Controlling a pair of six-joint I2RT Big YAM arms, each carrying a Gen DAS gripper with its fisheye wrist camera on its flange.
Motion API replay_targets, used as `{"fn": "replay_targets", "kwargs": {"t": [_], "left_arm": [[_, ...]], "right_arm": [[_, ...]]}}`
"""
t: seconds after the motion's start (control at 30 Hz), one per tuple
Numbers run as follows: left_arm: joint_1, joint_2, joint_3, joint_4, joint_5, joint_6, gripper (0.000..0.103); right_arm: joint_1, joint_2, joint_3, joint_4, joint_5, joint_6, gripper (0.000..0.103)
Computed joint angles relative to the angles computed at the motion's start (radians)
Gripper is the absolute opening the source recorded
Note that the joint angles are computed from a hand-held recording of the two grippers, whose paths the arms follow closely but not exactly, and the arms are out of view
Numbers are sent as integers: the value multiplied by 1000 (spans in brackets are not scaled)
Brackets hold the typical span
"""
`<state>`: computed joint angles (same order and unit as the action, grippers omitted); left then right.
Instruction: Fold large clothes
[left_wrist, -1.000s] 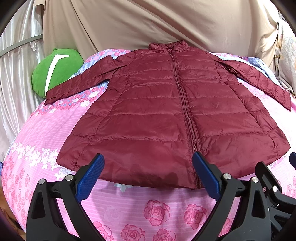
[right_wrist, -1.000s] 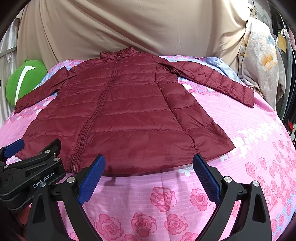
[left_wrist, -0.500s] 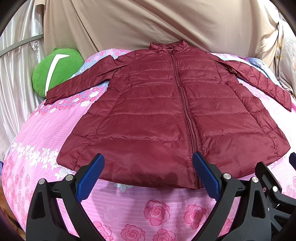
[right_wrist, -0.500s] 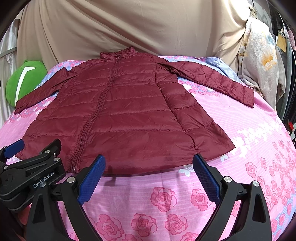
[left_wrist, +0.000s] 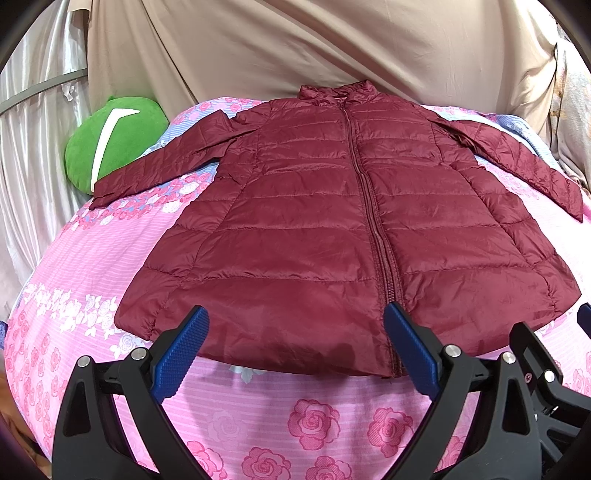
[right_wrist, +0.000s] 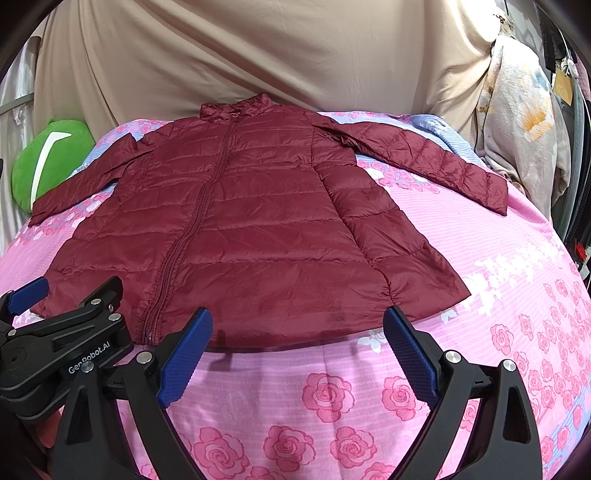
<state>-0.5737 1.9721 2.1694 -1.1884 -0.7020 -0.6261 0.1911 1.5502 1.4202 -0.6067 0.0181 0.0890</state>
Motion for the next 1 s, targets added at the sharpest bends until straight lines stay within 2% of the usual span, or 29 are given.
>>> {"fn": "replay_targets", "kwargs": {"t": [0.4, 0.6, 0.7, 0.8, 0.93, 1.0], "left_arm": [[8, -26, -41, 20, 19, 12, 93], [13, -3, -4, 3, 33, 20, 93], [21, 7, 15, 3, 63, 27, 94], [41, 9, 25, 6, 88, 29, 95], [86, 7, 32, 12, 96, 74, 95], [112, 8, 42, 16, 113, 96, 95]], "right_arm": [[2, 12, 11, -4, 3, 6, 93], [-3, 15, 13, -3, -2, 6, 93], [-16, 29, 29, -13, -40, -7, 93], [-53, 55, 64, -27, -71, -14, 93], [-167, 146, 190, -82, -162, 1, 93], [-223, 205, 266, -94, -152, 16, 93]]}}
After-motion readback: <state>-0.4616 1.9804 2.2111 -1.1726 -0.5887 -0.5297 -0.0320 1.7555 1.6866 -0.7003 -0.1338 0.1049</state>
